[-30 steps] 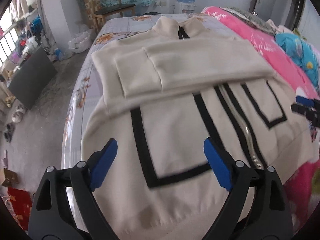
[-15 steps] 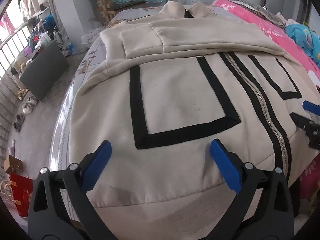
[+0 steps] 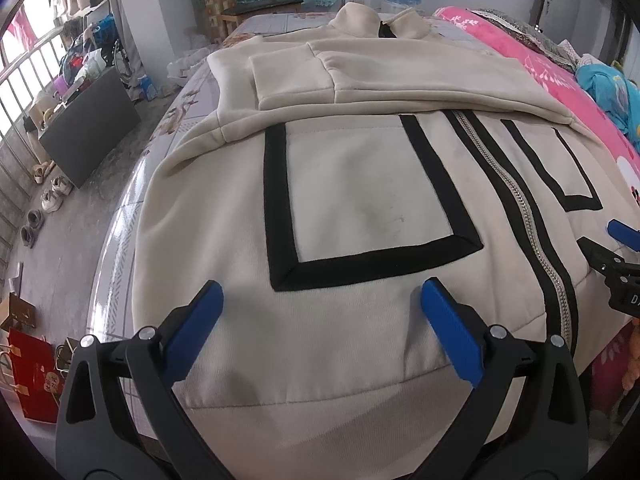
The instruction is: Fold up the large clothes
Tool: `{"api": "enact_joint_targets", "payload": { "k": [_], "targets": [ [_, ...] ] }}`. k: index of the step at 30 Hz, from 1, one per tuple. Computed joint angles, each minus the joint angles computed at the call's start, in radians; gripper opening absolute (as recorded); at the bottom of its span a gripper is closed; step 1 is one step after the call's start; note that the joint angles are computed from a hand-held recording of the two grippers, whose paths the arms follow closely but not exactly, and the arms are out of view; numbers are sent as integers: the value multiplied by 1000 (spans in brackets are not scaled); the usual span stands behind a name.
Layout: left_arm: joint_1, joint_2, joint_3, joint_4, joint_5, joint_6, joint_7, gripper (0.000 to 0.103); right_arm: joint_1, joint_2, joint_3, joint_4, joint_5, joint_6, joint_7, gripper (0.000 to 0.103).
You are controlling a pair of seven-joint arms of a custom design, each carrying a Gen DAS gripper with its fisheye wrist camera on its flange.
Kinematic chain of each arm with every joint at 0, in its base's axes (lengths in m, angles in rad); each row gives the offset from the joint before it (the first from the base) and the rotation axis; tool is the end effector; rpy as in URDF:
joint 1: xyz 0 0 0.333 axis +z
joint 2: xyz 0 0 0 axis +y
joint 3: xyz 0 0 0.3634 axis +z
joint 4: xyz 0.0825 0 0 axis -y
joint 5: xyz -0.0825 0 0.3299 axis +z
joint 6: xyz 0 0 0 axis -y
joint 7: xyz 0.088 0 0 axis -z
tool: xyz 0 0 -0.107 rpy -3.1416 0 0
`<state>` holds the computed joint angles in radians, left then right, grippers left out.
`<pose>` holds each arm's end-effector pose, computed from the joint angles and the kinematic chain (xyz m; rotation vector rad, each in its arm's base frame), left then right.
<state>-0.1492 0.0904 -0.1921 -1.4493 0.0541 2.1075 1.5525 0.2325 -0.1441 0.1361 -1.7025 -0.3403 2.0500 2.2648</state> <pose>0.5435 -0.1825 0.7382 -1.5796 2.2137 -0.6252 0.4581 0.1653 0.7410 -1.6605 2.1151 -0.6434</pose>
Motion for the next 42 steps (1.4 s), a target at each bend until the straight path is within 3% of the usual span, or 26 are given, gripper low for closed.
{"api": "enact_joint_targets", "payload": {
  "k": [8, 42],
  "targets": [
    [-1, 24, -2, 50, 0, -56, -5, 96, -2, -5, 1, -9, -1, 9, 6, 97],
    [-4, 22, -2, 47, 13, -58, -31, 96, 4, 2, 1, -4, -15, 4, 32, 97]
  ]
}}
